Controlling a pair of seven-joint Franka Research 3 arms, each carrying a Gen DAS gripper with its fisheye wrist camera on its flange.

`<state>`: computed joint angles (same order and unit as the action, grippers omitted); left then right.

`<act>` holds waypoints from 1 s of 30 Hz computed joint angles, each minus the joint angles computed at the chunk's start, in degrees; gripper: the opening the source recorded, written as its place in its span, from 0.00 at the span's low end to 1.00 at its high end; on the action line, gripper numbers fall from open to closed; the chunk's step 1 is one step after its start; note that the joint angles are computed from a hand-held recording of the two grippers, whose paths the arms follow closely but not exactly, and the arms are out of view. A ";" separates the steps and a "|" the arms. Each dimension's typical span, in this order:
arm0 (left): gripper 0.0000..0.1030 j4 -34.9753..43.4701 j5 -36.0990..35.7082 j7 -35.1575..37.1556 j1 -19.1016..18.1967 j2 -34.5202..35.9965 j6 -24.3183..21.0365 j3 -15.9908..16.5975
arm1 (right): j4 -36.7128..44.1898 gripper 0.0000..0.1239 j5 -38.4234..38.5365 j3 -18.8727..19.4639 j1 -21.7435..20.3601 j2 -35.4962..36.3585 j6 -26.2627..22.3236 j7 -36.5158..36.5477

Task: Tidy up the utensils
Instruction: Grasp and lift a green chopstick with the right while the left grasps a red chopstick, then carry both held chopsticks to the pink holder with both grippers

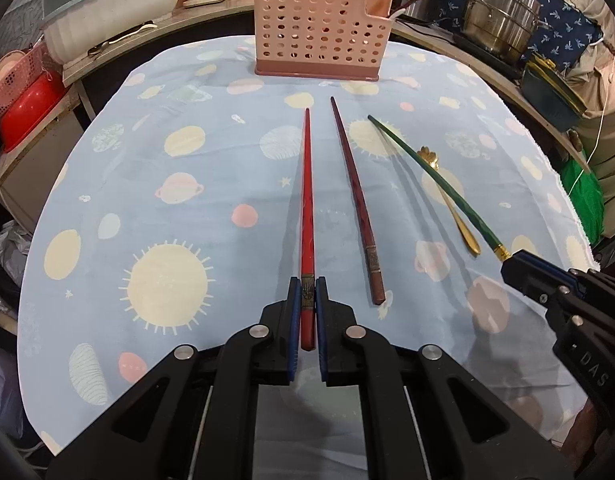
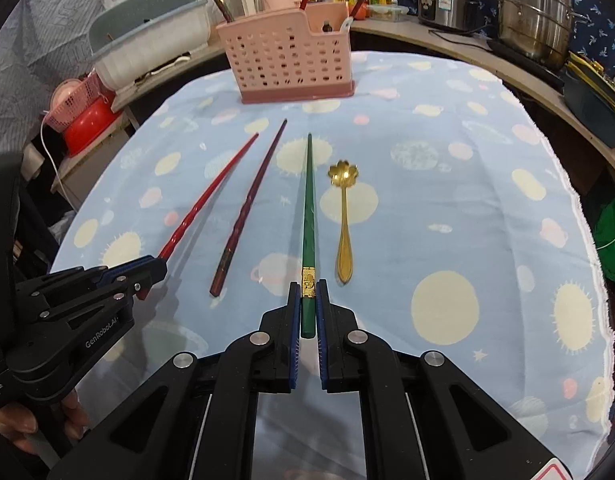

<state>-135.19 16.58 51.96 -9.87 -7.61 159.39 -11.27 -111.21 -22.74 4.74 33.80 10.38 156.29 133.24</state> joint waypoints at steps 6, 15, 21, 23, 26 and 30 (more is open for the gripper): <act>0.07 0.01 0.81 -1.05 0.38 -2.44 -0.07 -0.07 | -0.02 0.06 -2.05 -0.17 -0.33 -2.07 1.02 1.65; 0.07 1.38 2.43 -2.01 1.72 -5.26 1.55 0.04 | 0.73 0.06 -6.93 0.53 -2.10 -5.21 3.07 4.96; 0.07 3.98 5.35 -3.87 3.63 -6.17 2.26 -0.22 | 2.71 0.06 -9.51 0.93 -3.77 -6.19 4.90 6.77; 0.07 5.09 5.99 -3.89 4.03 -6.25 2.54 -0.07 | 3.57 0.06 -8.23 1.10 -4.46 -6.09 5.72 5.84; 0.07 7.27 8.00 -4.51 5.06 -5.95 2.68 -0.32 | 5.34 0.06 -8.51 0.81 -4.89 -5.75 6.24 5.70; 0.07 11.24 11.88 -6.49 6.65 -4.54 2.58 -0.98 | 8.43 0.06 -11.25 0.15 -4.83 -4.81 6.11 6.60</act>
